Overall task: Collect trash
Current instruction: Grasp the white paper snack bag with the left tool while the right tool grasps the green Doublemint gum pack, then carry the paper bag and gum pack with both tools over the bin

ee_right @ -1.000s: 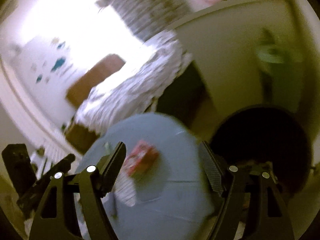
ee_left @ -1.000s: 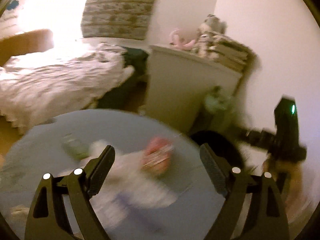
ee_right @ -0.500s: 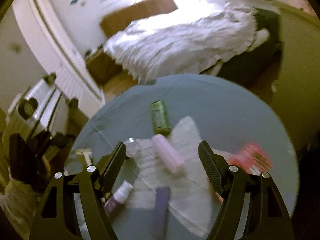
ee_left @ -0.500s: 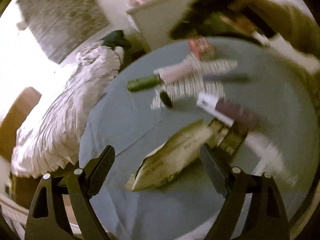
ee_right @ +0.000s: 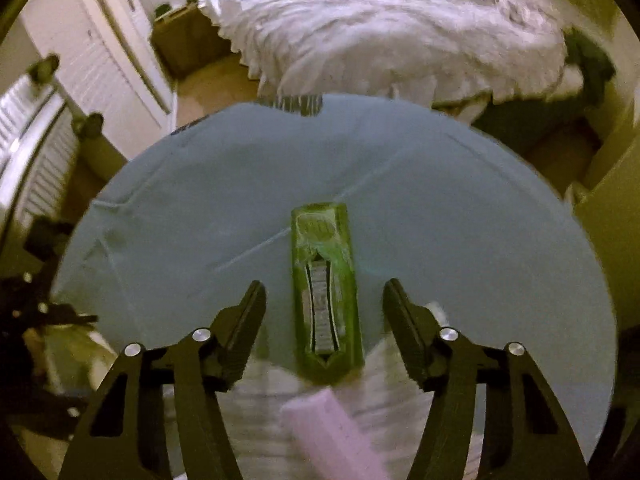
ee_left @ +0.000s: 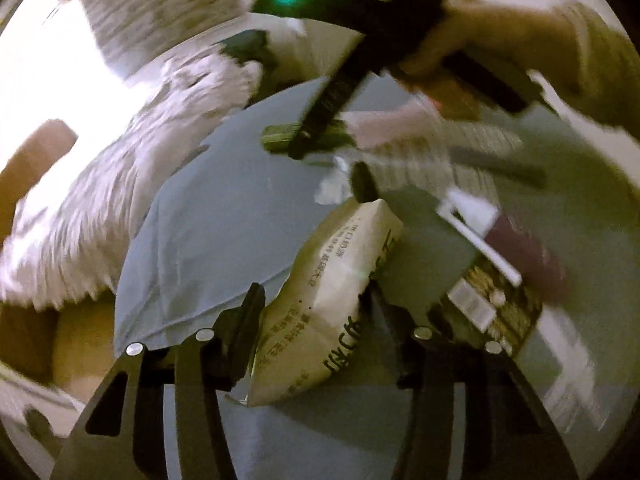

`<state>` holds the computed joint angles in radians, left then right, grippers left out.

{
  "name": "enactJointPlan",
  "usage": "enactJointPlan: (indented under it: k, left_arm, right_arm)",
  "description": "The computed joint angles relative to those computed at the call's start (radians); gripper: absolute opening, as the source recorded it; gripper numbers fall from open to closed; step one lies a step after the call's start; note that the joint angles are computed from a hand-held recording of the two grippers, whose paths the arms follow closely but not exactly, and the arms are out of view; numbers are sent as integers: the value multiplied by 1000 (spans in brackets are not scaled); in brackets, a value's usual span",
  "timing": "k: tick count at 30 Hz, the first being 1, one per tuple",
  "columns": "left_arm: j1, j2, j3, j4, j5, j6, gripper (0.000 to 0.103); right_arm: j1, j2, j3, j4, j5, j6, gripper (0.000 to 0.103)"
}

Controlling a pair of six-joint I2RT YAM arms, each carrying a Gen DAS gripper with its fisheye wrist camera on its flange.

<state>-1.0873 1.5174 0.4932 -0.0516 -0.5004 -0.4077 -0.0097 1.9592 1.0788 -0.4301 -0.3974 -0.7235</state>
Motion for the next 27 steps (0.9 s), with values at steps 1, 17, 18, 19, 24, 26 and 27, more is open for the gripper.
enactJointPlan:
  k: [1,17,18,19,24,26,27]
  left_arm:
    - [8,-6,-5,7,4,-30,46]
    - [-174,-291,27,-101,-297,-503,42]
    - [-190,-270,66,-99,-321,-494,42]
    - [-203,-242,110,-86,-339,-474,42]
    - [-209,-64,304,49,-315,-332,42]
    - [-190,19,382,110,-279,-280,43]
    - [-180,79,444,138,-253,-256,43]
  right_arm:
    - [15,-10,-19,31,22,9,48]
    - [-527,-170,69,-479,-673,-207,31]
    - [-584,-163,99,-554,-712,-265,31]
    - [-644,-150,134,-640,-744,-336,31]
    - [-950,10,394,-1016,-851,-653,31]
    - [-1046,105,532,-1112,-881,-699,31]
    - [-1078,136,581,-1105,-892,-678,31]
